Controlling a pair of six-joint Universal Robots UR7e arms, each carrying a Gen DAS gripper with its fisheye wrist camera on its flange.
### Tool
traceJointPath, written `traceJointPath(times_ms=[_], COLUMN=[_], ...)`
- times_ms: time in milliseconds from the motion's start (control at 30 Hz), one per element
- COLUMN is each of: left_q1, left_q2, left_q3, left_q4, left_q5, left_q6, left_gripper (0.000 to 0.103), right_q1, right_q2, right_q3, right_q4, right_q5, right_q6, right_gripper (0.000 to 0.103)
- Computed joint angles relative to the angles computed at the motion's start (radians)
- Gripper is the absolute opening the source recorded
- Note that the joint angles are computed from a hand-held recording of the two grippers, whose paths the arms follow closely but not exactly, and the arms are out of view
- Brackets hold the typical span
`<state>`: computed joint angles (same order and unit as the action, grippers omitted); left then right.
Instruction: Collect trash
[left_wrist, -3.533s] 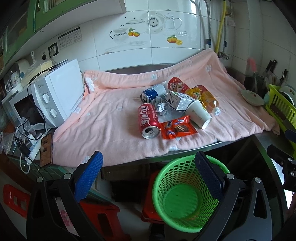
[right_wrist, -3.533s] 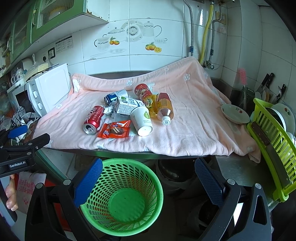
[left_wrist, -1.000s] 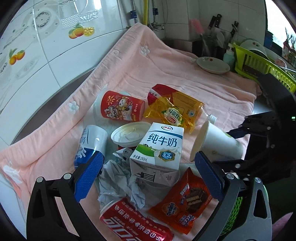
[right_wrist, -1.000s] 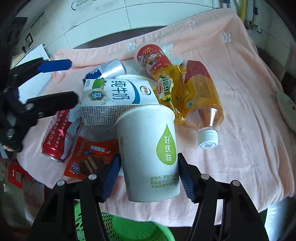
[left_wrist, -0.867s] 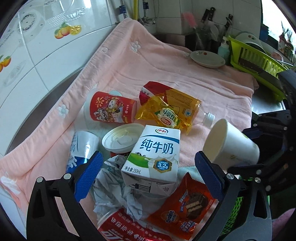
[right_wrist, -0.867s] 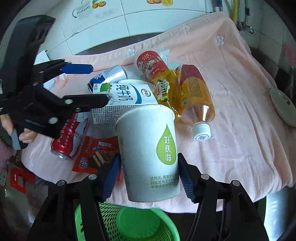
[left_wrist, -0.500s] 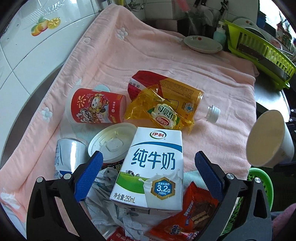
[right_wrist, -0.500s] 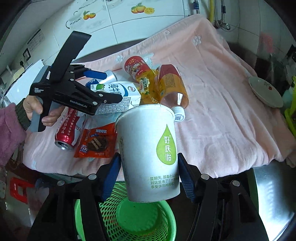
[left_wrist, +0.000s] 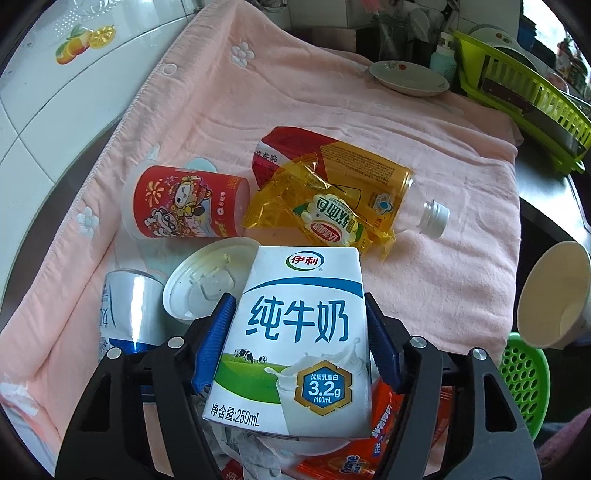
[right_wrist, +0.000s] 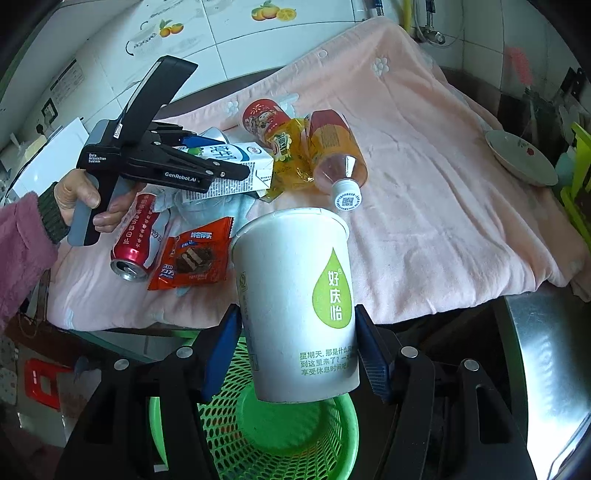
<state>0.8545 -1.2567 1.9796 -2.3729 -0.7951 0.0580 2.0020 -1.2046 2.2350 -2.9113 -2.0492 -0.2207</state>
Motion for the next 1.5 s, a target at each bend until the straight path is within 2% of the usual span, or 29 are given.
traceJointPath(times_ms=[267, 500, 633, 800, 933, 1000, 1067, 1133, 1233, 1300, 1500], left_q1=[-0.070, -0.208, -0.322, -0.471, -0.578, -0.628, -0.669, -0.705, -0.739, -0.757, -0.745], left_q2=[-0.098, -0.250, -0.357, -0.481, -0.560, -0.585, -0.606, -0.610, -0.606, -0.604, -0.565], left_q3=[0.064, 0.158, 0.224, 0.288, 0.315, 0.325, 0.341, 0.352, 0.378, 0.400, 0.459], left_q4=[-0.028, 0.009, 0.113, 0.363, 0.567, 0.658, 0.703, 0.746, 0.740, 0.712, 0.581], left_q5=[0.048, 0.111, 0.162, 0.198, 0.189, 0.179, 0.157, 0.134, 0.100, 0.079, 0.013], left_q6=[-0.117, -0.317, -0.497, -0.784, -1.010, -1.120, -1.195, -1.258, -1.301, -1.319, -1.321], left_gripper=[0.067, 0.067, 0.067, 0.067, 0.067, 0.066, 0.066, 0.066, 0.066, 0.067, 0.067], right_q1=[0.005, -0.001, -0.012, -0.034, -0.041, -0.044, -0.035, -0.028, -0.020, -0.015, 0.001], right_q2=[-0.031, -0.071, -0.073, -0.062, -0.057, -0.072, -0.082, -0.101, -0.135, -0.161, -0.245], right_q3=[0.041, 0.102, 0.139, 0.178, 0.201, 0.214, 0.222, 0.232, 0.242, 0.250, 0.276], right_q4=[0.002, 0.032, 0.046, 0.067, 0.066, 0.070, 0.057, 0.054, 0.060, 0.059, 0.047], right_q5=[0.042, 0.055, 0.040, 0.036, 0.036, 0.049, 0.044, 0.047, 0.051, 0.057, 0.049], right_q6=[-0.039, -0.096, -0.136, -0.159, -0.173, -0.180, -0.186, -0.193, -0.195, -0.197, -0.198], right_gripper=[0.059, 0.059, 0.059, 0.059, 0.060, 0.065, 0.073, 0.073, 0.073, 0.078, 0.081])
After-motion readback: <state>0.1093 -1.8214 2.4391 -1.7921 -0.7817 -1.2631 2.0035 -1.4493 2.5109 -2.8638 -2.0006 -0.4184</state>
